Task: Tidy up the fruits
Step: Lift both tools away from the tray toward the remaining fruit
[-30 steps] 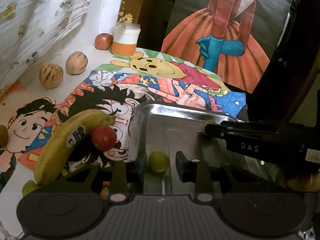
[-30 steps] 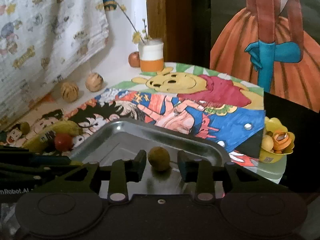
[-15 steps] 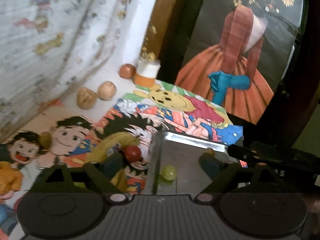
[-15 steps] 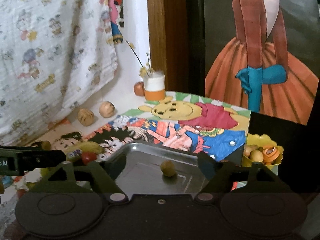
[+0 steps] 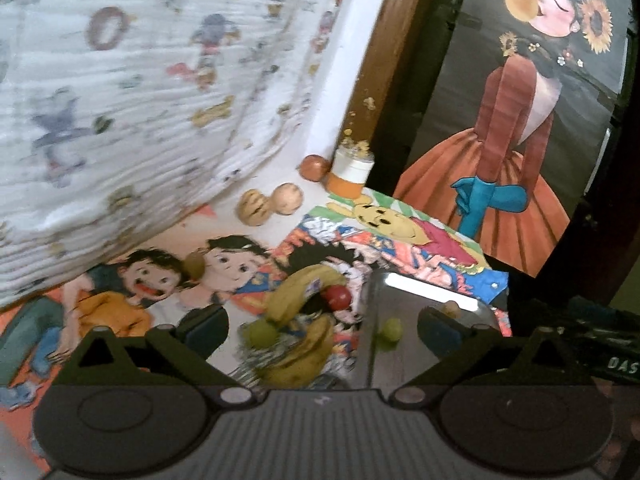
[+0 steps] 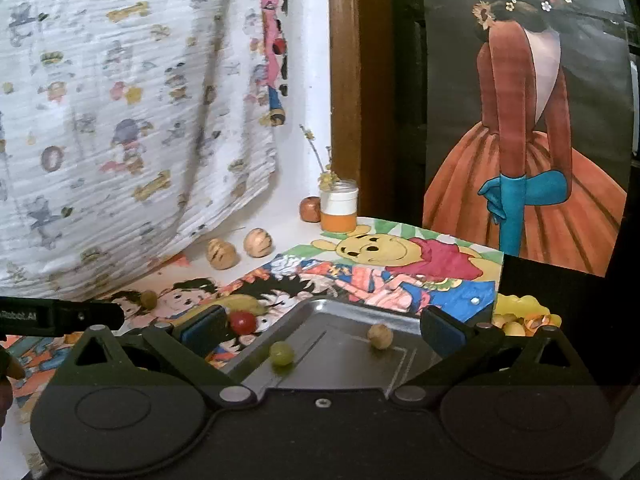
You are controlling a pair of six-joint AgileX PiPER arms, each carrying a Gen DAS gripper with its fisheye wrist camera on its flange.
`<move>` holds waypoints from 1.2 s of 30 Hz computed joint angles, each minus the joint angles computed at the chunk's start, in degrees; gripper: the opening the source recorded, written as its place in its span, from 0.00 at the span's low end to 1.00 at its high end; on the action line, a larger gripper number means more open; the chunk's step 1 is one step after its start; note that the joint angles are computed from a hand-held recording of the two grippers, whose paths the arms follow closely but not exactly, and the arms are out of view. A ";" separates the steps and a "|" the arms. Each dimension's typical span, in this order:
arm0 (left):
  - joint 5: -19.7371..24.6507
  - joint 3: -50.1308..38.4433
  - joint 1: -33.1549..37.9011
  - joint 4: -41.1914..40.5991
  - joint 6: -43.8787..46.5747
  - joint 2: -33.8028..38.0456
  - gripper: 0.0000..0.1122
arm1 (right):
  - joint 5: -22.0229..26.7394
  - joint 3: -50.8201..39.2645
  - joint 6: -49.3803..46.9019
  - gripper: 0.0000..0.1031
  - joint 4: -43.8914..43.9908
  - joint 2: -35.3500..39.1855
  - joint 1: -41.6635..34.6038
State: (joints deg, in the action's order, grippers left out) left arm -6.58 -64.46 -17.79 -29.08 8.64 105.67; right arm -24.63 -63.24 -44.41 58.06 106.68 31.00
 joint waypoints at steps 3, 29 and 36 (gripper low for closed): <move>-0.60 3.83 1.48 9.47 -9.23 -2.20 0.91 | -1.89 1.34 -2.02 0.99 3.20 -0.73 2.48; -4.05 20.68 8.05 32.64 -26.13 -7.75 0.91 | 1.02 1.17 -12.51 0.99 22.55 2.47 12.04; -5.30 21.37 9.48 45.25 -36.61 -7.37 0.91 | 1.96 -1.23 -19.61 0.99 30.20 4.21 11.81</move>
